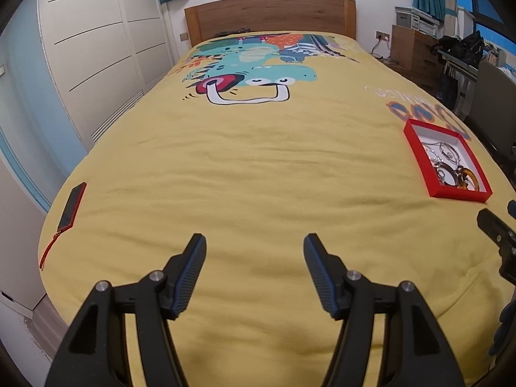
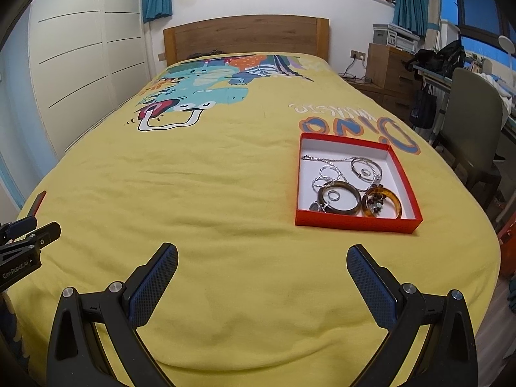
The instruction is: Organize jewelry
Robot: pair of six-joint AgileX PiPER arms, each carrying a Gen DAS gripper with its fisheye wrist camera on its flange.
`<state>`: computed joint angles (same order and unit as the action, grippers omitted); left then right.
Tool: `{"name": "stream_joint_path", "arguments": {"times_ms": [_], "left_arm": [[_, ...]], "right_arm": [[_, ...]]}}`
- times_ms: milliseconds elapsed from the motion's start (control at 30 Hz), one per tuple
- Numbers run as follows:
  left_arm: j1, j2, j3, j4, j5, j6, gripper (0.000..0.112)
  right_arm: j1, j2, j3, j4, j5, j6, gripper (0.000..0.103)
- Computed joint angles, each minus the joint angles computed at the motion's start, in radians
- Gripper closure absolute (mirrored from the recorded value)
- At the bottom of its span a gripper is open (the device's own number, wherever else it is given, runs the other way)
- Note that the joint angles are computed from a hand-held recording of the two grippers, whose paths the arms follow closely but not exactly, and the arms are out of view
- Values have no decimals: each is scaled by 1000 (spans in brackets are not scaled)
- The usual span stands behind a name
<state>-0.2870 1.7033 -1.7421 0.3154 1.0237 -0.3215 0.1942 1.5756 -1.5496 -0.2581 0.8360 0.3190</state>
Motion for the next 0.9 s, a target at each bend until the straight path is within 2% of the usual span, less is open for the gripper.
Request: {"name": "stream_joint_path", "arguments": {"times_ms": [900], "left_arm": [[33, 39, 28, -54, -40, 21, 51]], "right_arm": [[2, 88, -67, 5, 44, -14, 1]]}}
